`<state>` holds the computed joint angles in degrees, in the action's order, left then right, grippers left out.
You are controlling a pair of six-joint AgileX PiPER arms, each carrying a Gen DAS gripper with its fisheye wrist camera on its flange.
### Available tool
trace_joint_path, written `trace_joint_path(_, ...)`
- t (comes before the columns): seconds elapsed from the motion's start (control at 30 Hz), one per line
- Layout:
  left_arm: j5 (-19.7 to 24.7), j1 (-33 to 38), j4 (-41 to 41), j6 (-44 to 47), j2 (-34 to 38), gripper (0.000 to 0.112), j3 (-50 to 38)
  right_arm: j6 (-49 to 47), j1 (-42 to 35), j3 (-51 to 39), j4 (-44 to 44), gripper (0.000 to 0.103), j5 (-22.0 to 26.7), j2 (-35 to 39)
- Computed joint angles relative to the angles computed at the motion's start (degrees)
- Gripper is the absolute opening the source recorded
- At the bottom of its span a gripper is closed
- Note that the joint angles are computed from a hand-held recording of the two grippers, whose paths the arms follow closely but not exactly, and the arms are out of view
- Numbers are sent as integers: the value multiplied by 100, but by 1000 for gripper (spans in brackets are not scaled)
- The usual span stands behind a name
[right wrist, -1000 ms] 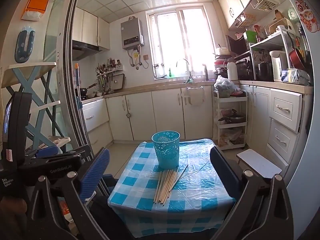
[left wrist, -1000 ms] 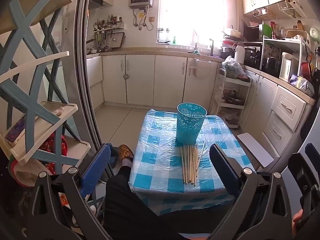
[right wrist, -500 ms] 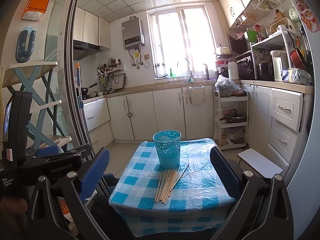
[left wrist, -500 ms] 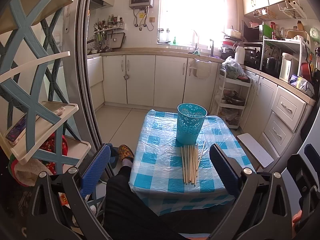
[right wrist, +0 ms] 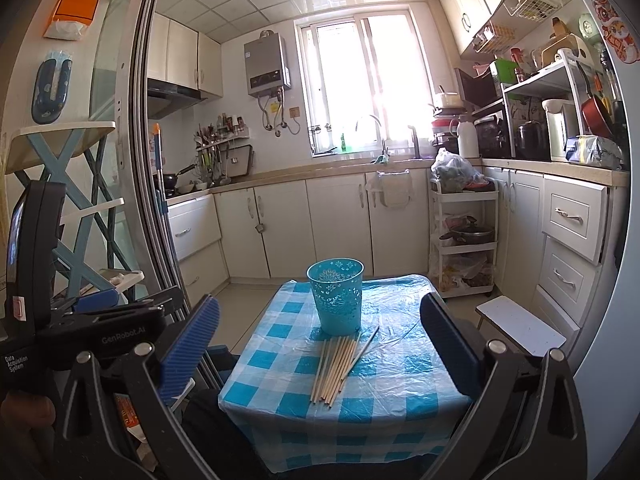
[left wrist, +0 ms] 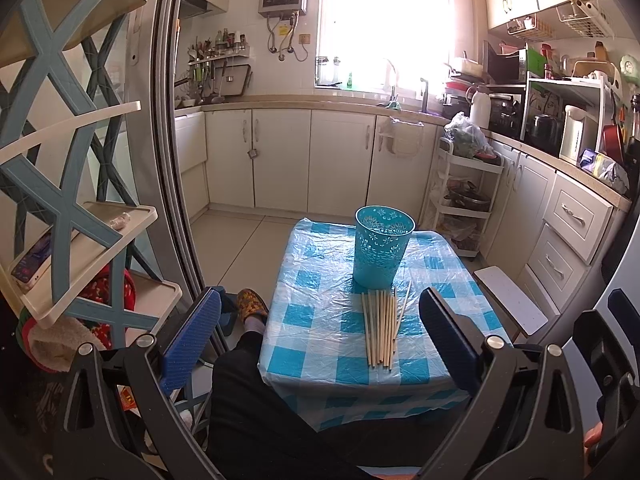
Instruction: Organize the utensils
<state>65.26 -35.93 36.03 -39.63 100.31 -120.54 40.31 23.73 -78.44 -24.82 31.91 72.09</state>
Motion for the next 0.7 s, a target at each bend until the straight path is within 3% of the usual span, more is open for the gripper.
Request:
trace_joint_path(0.37,22,42,-152,51,138,96,-122,-126,-9,-35,140,96,10,119)
trace_joint_path(0.53,148,250,-462,325,496,96,-513,-730,-298,-237,896,96,52,467)
trace_joint_path(0.6,-40,362,-421,354,675,96,-571,-1046,-492,-362,1326,96,97,690)
trace_joint_path(0.7,129,636,-714,653,1216,96,-1223,-1770,-907,-789,2250,96,293,1387)
